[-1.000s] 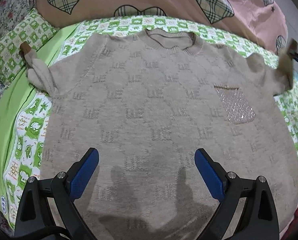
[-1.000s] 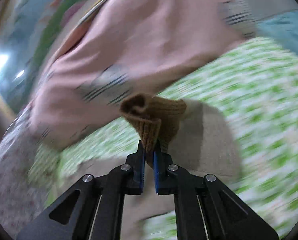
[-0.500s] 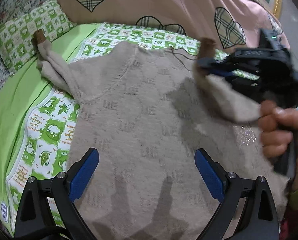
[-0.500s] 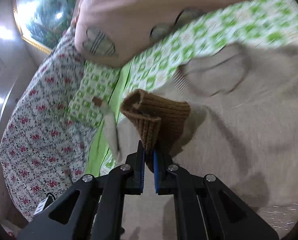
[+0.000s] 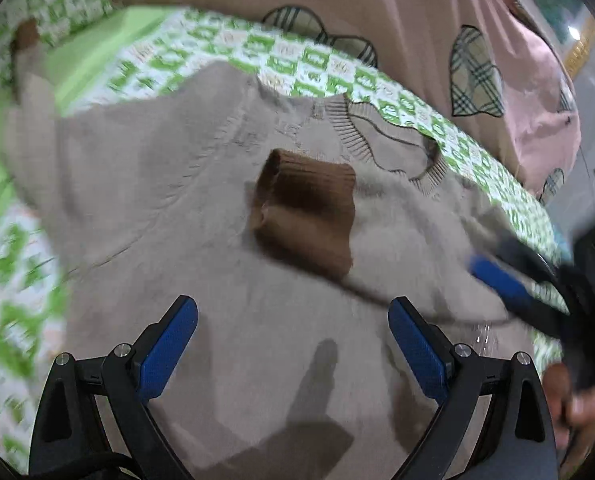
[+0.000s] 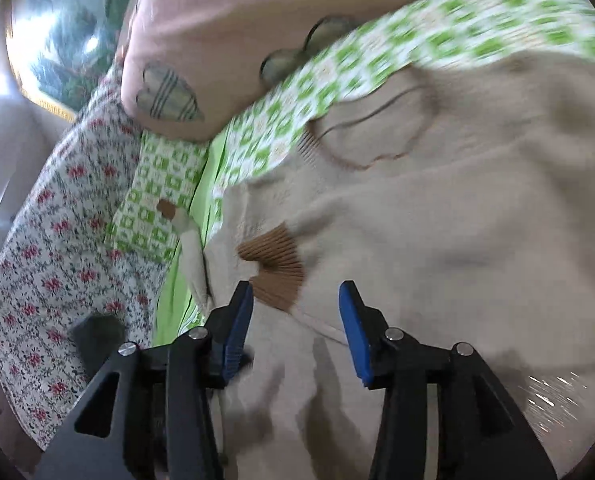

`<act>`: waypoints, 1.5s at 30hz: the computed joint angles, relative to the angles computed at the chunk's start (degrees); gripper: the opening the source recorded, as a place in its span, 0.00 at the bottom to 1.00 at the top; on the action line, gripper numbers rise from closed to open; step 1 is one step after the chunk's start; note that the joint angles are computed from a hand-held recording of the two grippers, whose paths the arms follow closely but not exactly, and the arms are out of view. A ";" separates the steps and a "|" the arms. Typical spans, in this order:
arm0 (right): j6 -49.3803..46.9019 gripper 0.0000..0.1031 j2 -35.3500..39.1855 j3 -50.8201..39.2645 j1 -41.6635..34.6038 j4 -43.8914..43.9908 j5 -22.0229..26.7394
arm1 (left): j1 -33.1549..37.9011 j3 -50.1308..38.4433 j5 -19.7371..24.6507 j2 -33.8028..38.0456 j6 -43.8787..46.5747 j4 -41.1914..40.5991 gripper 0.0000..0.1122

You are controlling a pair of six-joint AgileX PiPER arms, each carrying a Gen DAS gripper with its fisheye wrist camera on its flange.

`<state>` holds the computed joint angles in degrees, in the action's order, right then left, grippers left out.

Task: Fold small clothes
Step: 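Carry the cuff across the sweater with the right gripper while the left gripper grasps it, then lay the sleeve across the sweater body toward the collar with the left gripper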

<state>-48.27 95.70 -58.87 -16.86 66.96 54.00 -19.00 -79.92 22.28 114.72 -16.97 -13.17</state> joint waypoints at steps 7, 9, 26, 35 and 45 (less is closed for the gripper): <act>-2.87 0.52 -10.04 10.50 -16.79 -1.99 3.59 | 1.24 -14.88 0.84 11.22 7.77 -8.55 0.06; -3.17 0.52 -10.97 11.18 -19.86 -2.54 3.96 | 1.52 -14.04 0.49 10.11 13.54 -14.77 0.05; 12.61 0.53 7.82 -14.03 -16.68 -23.61 -6.27 | 3.92 -1.58 -3.60 4.10 14.84 -15.11 0.21; 9.91 0.08 7.75 -15.98 -17.09 -25.25 -7.47 | 1.18 -4.28 -2.45 4.75 5.28 -2.23 0.12; 9.83 0.51 -2.87 -4.70 -13.24 -26.32 -15.68 | 3.88 4.54 -4.86 -0.47 7.14 -3.82 0.20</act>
